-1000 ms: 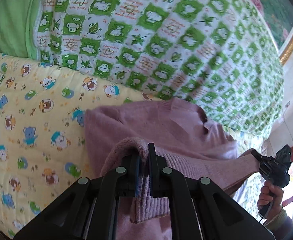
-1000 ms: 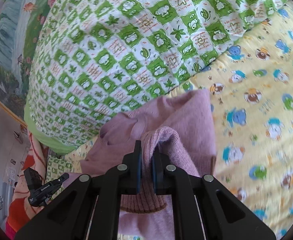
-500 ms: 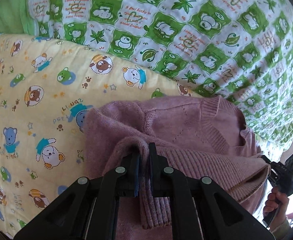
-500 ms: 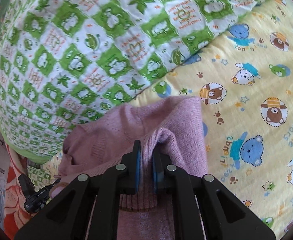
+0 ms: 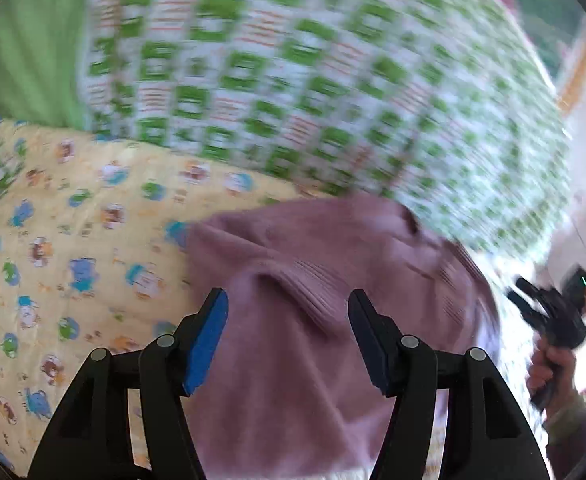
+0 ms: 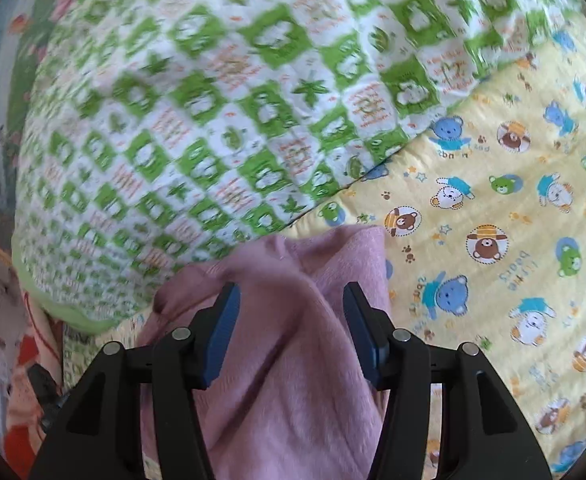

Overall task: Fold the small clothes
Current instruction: 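Lift the hem with both grippers and fold it toward the collar, then release the hem onto the collar and open both grippers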

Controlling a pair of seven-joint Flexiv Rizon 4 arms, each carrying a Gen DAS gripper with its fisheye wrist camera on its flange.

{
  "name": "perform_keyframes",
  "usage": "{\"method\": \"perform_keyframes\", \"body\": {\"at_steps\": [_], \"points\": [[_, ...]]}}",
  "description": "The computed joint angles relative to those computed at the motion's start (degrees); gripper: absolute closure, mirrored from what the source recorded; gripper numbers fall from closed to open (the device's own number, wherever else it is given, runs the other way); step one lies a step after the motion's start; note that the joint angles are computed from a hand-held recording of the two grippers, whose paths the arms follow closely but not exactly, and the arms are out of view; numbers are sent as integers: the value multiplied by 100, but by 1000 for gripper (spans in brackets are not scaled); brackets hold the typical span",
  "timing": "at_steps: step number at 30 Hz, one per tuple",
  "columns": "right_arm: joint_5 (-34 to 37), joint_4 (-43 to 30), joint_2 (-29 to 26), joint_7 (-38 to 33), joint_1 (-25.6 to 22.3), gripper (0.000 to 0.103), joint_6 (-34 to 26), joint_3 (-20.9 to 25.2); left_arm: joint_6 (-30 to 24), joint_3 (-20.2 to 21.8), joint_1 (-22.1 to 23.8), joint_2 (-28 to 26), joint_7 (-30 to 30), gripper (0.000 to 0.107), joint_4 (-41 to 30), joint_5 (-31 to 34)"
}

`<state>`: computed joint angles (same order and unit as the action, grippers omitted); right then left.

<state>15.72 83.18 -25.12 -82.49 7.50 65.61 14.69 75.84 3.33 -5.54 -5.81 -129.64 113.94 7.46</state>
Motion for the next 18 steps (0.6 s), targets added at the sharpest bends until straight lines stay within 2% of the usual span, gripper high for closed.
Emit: {"method": "perform_keyframes", "body": {"at_steps": [2, 5, 8, 10, 12, 13, 14, 15, 17, 18], "points": [[239, 153, 175, -705, -212, 49, -208, 381, 61, -455, 16, -210, 1113, 45, 26, -770], [476, 298, 313, -1763, -234, 56, -834, 669, -251, -878, -67, -766, 2310, 47, -351, -1425], [338, 362, 285, -2654, -32, 68, -1656, 728, -651, -823, -290, -1241, 2732, 51, -853, -1429], [205, 288, 162, -2894, 178, 69, -1956, 617, -901, -640, -399, -1563, 2734, 56, -1217, -1380], [107, 109, -29, -2928, 400, 69, -2085, 426, -1053, -604, -315, -1803, 2891, 60, -1435, -1535], [83, -26, -150, -2889, 488, 69, -2125, 332, -1134, -562, -294, -1887, 2930, 65, -1532, -1567], [16, -146, -269, -2809, 586, 69, -2072, 225, -1241, -529, -250, -1976, 2994, 77, -1647, -1603], [-63, -224, -358, -2733, 658, 69, -1991, 132, -1218, -536, -204, -2003, 3089, 85, -1630, -1655], [-294, -408, -581, -2460, 814, 72, -1689, -75, -1102, -541, -81, -2067, 3310, 89, -1680, -1758], [-314, -513, -685, -2393, 808, 72, -1592, -85, -1095, -418, -136, -2069, 3245, 89, -1730, -1667]]}}
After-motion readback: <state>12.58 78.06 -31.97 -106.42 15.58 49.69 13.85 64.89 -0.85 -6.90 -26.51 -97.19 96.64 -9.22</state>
